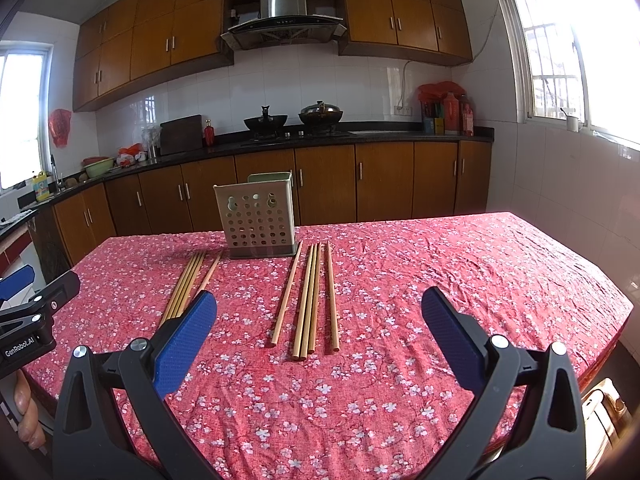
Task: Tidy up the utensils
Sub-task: 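Close the right gripper on a wooden chopstick while the left gripper grasps another chopstick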
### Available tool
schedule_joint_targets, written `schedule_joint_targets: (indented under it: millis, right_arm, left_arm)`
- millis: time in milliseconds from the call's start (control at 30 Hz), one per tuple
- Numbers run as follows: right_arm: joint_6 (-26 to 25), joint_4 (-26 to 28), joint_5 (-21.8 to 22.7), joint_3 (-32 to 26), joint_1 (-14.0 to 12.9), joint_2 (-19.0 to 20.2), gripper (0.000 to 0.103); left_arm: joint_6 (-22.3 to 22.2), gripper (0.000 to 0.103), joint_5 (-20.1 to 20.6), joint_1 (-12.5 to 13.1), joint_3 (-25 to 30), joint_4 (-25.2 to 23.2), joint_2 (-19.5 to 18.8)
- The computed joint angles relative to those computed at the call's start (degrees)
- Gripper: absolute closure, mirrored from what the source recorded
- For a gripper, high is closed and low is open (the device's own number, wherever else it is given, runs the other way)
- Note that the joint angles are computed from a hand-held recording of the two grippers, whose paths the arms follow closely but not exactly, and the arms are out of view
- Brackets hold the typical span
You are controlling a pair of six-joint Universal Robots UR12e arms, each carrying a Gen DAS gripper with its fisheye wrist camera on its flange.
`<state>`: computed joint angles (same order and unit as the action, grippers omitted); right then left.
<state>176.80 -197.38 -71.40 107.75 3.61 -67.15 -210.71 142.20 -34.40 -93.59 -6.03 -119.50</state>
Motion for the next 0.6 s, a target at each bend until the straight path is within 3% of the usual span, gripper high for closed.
schedule_joint_targets:
  millis: [267,333,400,600]
  right_arm:
    - [-1.36,8.57,-2.3,-4.28,0.07,1.79,0.006]
    - [-1.86,11.9,-3.02,-5.96,0.26,2.58,0.015]
    - [-2.41,17.61,-2.2,-8.46,0.26,3.54,0.033]
    - [-4.85,34.66,-2.74,-16.11,1.22,7.36,0.074]
  left_arm:
    - [-5.44,0.004,-2.86,2.26,-0.29,-7.11,0.79]
    - [-7.25,0.004,-4.46,3.28,-0.5,-8.77,1.12]
    - [-8.88,0.004,-6.15,4.44,-0.76,-10.58,1.54]
    - [-11.08,0.007,-10.37,7.4,-0.74,-14.43,1.7]
